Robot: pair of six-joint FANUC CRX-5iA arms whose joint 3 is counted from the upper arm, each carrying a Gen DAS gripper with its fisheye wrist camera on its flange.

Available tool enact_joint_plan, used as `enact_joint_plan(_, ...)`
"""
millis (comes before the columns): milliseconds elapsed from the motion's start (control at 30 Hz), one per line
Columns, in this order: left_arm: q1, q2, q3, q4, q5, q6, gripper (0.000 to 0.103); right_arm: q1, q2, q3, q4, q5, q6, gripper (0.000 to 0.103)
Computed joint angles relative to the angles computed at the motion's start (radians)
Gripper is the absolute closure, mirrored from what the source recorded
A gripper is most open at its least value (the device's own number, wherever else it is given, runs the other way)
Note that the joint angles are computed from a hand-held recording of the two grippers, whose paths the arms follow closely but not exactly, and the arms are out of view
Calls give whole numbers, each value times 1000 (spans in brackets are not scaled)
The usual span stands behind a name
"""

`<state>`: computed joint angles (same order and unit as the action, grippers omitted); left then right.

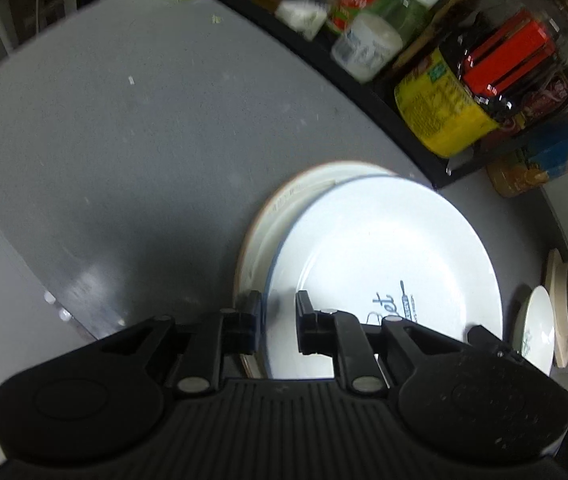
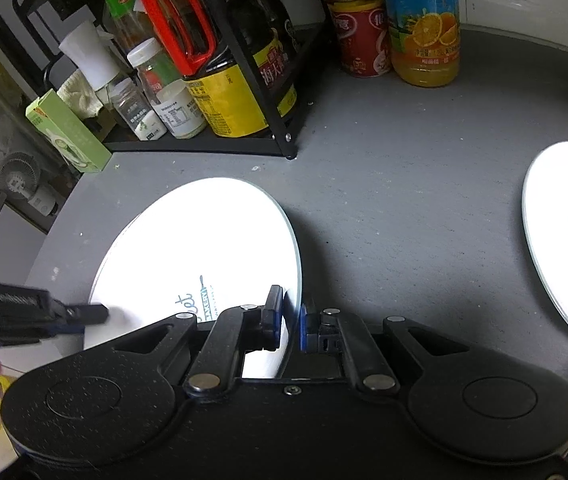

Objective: Organize plates and bowls
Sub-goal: 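Lower the 'Sweet' plate onto the gold-rim plate and open the left gripper, then open the right gripper and withdraw it from the stacked plates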

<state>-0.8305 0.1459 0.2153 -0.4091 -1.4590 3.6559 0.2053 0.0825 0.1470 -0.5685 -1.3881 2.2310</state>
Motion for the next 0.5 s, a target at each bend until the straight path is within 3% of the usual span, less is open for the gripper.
enact_joint_plan(133,-15,-10,15,-27,-27,5,85,1,1,-1,-2,1,3,95)
enact_joint_plan(267,-21,12,46,-31,-92,-8,70,17,-5,-14,11,21,-3,93)
enact_joint_plan(400,1,9,11,11,-69,-3,65,39,-8,-29,34,38,-9,91)
enact_joint_plan(500,-2,3,-16,18,-49,28,64,48,-3,-36,47,42,-22,82)
